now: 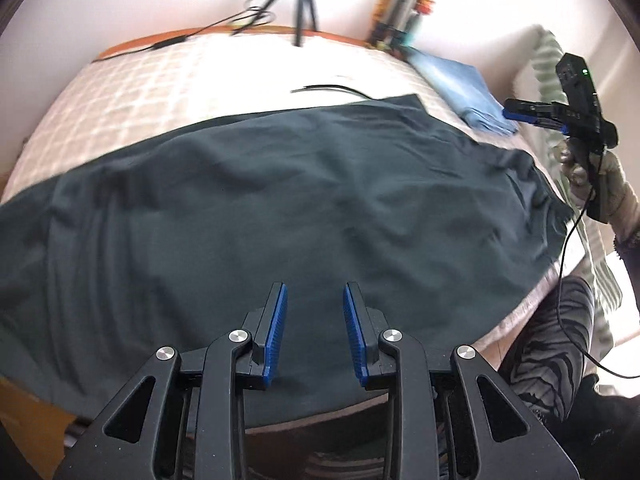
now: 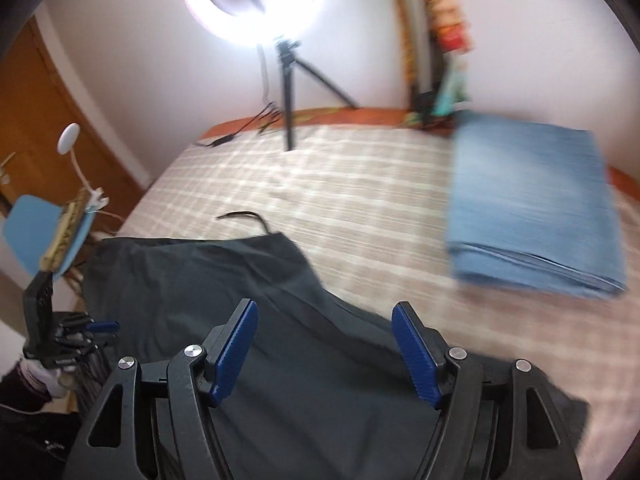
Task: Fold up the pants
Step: 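Pinch the trousers edge with the right gripper and release it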
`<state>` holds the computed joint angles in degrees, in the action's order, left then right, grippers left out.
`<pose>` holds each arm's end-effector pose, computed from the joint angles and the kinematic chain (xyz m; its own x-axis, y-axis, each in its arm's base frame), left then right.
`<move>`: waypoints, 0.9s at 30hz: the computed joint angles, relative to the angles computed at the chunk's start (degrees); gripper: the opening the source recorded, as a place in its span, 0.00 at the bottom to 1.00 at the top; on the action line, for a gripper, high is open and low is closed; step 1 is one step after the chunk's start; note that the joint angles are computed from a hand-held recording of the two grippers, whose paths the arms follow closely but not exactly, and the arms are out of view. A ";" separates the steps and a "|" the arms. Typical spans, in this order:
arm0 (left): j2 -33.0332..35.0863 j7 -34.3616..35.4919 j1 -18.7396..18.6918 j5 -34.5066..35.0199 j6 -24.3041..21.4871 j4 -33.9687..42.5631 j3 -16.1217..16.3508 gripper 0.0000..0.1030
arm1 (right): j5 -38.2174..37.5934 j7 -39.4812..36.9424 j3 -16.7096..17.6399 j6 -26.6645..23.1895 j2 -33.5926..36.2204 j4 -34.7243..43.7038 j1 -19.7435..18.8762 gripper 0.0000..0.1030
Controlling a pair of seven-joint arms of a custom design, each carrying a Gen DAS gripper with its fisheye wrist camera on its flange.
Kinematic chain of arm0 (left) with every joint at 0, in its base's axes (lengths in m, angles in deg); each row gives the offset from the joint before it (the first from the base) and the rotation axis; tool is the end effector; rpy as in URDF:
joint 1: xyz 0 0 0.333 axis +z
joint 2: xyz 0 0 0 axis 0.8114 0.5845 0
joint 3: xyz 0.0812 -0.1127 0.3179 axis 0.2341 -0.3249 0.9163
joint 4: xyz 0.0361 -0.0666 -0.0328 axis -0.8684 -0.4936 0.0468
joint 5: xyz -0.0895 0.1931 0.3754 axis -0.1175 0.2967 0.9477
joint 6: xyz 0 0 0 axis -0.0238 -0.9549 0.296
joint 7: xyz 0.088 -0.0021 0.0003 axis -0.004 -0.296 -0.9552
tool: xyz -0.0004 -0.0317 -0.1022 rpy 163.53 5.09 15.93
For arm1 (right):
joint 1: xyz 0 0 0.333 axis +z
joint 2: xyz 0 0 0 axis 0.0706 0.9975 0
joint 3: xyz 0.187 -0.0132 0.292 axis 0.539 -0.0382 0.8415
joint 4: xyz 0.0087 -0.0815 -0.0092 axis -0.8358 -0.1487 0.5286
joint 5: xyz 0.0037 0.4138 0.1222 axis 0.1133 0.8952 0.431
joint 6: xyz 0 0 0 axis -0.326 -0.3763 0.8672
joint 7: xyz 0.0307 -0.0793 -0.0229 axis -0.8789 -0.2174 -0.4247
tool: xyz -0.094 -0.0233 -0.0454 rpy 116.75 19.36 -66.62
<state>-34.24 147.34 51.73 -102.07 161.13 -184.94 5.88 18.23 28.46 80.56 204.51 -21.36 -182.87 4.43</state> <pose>0.5014 -0.0072 0.3913 -0.1899 -0.9470 0.2591 -0.8828 0.0491 -0.4672 0.6483 0.0270 0.3862 0.5232 -0.8039 -0.2829 -0.7473 -0.2732 -0.6057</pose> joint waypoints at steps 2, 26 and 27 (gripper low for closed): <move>0.13 -0.89 0.41 -0.11 0.43 -0.19 0.16 0.26 | -0.68 0.78 0.84 -0.85 3.24 3.07 0.84 0.71; 0.80 -4.79 3.39 -0.93 1.87 -1.91 1.72 0.27 | -19.44 17.02 6.22 6.45 17.65 16.65 4.20 0.02; 0.57 -4.71 3.52 -0.88 1.65 -2.03 1.74 0.27 | -19.98 16.83 6.84 5.56 17.86 16.85 3.79 0.06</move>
<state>-33.67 142.64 55.26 -102.96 162.78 -186.97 7.63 -1.76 45.28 87.40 210.07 -3.49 -166.02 8.22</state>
